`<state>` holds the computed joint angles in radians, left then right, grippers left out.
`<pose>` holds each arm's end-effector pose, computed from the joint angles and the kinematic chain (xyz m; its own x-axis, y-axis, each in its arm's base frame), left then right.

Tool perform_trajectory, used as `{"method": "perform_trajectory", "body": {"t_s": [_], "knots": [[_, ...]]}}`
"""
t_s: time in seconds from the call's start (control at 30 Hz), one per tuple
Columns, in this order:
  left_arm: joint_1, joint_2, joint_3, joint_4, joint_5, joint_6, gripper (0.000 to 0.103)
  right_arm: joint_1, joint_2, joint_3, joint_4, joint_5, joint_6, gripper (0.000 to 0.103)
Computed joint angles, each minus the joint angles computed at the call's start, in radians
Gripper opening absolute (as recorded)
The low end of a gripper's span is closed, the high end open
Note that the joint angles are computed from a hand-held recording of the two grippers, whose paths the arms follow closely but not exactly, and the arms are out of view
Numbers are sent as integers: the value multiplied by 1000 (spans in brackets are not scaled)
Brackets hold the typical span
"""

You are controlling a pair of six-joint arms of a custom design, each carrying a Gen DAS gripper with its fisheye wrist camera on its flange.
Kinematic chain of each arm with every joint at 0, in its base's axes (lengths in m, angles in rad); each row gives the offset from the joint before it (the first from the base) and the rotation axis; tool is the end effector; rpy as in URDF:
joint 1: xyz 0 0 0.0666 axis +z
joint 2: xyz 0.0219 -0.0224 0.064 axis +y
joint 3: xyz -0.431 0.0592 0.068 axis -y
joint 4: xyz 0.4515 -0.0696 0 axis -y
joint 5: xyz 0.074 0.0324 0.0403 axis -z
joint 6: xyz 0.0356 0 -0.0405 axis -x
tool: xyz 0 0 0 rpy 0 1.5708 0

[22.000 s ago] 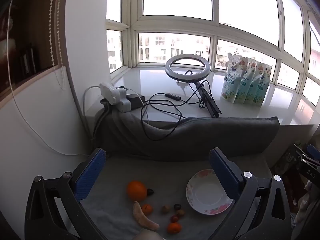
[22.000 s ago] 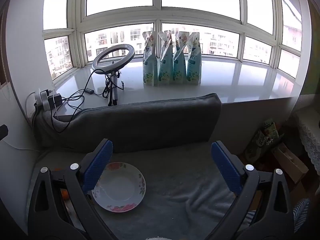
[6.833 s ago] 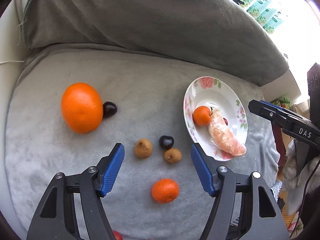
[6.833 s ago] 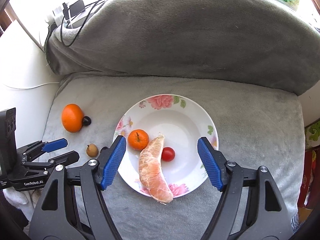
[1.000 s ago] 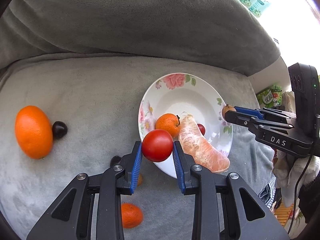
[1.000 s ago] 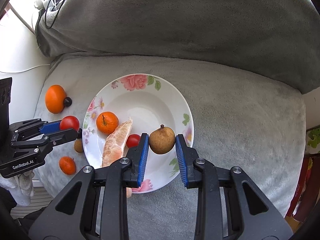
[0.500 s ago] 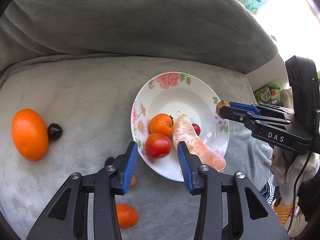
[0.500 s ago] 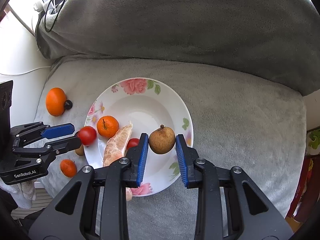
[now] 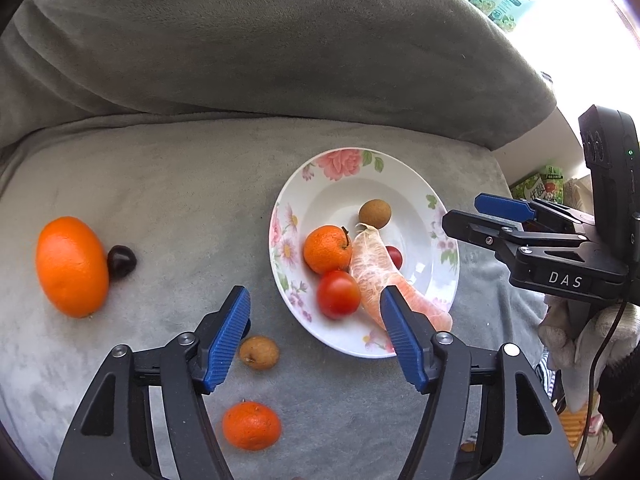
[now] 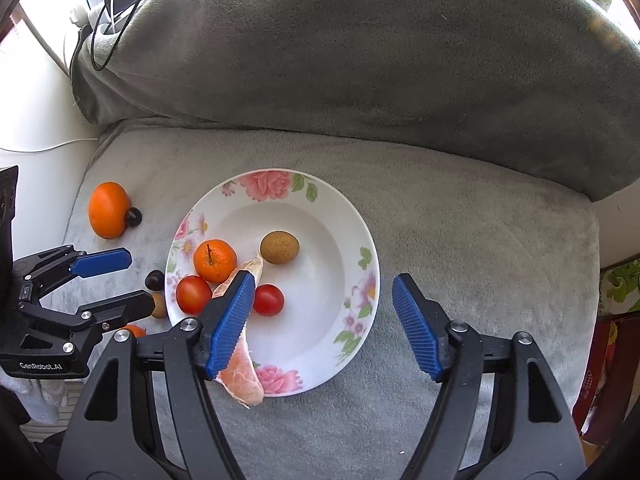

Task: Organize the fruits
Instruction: 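Withdraw both open grippers from the plate toward the large orange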

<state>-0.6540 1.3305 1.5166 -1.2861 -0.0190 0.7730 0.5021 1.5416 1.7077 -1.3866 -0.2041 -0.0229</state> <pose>0.3800 -0.2910 0.5512 -0.9263 -0.1697 -0.3365 -0.0634 0.9504 -0.3046 0.4874 0.2754 0.5357 -0.8353 -0.4330 -0.3387 -0.5133 0.8350 0.1982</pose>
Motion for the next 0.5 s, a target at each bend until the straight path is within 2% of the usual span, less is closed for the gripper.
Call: {"method": "perform_trajectory", "body": {"t_s": [0.33, 0.5], "knots": [[-2, -27, -25, -12, -9, 18, 67, 22, -11, 0, 20, 50, -7, 78], [5, -73, -74, -21, -8, 58, 67, 33, -27, -10, 43, 55, -5, 86]]}}
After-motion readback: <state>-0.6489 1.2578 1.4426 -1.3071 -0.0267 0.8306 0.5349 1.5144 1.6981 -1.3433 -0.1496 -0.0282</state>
